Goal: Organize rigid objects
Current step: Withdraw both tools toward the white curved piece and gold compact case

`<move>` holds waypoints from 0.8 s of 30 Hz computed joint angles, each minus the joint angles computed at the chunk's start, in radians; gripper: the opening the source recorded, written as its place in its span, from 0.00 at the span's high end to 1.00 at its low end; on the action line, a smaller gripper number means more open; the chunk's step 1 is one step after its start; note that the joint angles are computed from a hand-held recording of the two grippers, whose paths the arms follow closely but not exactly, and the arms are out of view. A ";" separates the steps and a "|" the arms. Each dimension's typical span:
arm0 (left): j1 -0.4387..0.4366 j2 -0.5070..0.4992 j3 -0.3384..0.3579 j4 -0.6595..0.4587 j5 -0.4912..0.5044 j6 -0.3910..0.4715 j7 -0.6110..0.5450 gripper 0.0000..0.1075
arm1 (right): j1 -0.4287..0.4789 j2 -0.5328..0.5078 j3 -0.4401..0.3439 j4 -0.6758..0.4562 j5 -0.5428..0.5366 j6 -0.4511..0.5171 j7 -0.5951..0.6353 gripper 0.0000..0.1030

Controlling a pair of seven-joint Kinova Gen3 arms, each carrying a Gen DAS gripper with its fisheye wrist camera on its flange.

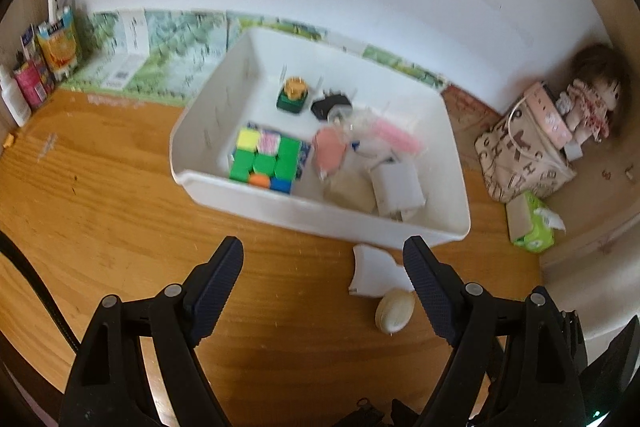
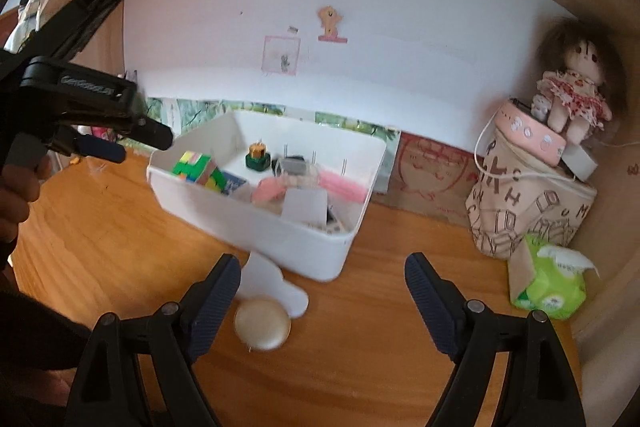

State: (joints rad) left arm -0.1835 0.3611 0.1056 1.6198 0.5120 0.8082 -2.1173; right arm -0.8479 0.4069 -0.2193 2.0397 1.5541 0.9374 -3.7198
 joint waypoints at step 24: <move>0.211 0.255 0.002 -0.251 -0.289 0.297 0.225 0.21 | 0.040 0.091 0.086 -0.058 -0.165 -0.362 0.163 0.18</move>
State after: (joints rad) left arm 0.0276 0.6158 0.1079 1.3686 0.2231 1.1047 -1.8922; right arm -0.8081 0.4979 -0.1338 1.9820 1.3890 0.5758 -3.5571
